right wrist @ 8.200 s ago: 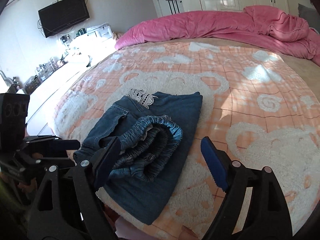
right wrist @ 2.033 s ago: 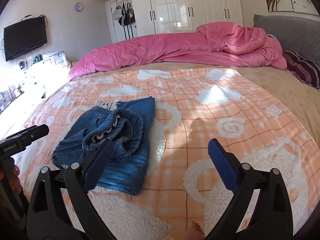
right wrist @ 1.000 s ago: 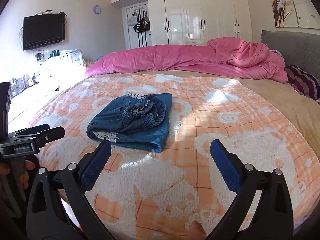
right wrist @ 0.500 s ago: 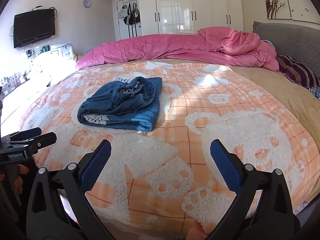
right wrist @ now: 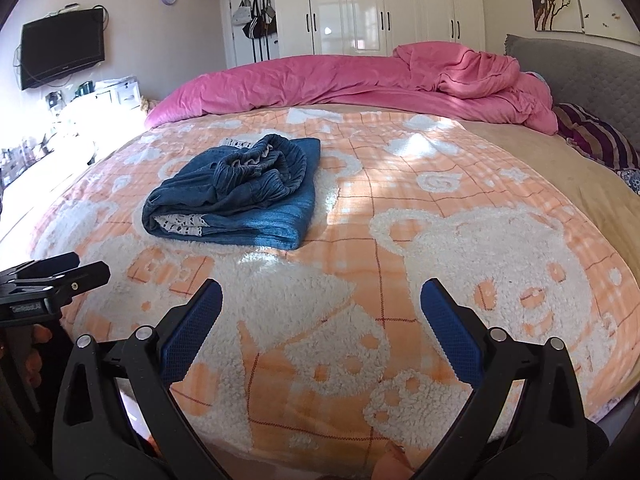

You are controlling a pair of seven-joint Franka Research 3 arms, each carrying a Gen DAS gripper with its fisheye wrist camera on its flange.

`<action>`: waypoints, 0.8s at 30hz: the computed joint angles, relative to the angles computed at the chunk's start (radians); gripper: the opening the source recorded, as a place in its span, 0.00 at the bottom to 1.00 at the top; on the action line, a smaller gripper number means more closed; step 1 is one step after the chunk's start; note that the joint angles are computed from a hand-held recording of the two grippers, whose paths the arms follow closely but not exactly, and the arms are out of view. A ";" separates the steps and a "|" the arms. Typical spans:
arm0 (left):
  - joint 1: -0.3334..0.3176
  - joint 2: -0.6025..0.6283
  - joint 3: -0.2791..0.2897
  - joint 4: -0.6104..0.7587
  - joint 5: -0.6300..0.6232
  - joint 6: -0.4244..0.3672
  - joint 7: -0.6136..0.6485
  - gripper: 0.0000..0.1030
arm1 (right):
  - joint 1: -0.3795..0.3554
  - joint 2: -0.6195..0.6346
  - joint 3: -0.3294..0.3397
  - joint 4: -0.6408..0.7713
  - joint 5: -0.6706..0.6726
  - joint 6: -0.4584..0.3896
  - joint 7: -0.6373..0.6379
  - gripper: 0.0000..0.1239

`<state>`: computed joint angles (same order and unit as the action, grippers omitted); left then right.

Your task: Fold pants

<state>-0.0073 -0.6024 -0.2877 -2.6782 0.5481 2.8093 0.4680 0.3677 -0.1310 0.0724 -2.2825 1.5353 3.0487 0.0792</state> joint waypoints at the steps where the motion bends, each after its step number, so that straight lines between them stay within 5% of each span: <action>1: 0.003 0.001 -0.005 0.003 0.003 -0.006 -0.003 0.96 | 0.000 0.002 0.000 0.001 -0.004 0.000 0.005 0.76; 24: 0.000 -0.005 0.000 0.008 0.015 -0.022 -0.015 0.96 | 0.005 0.016 -0.003 0.002 -0.056 0.022 0.064 0.76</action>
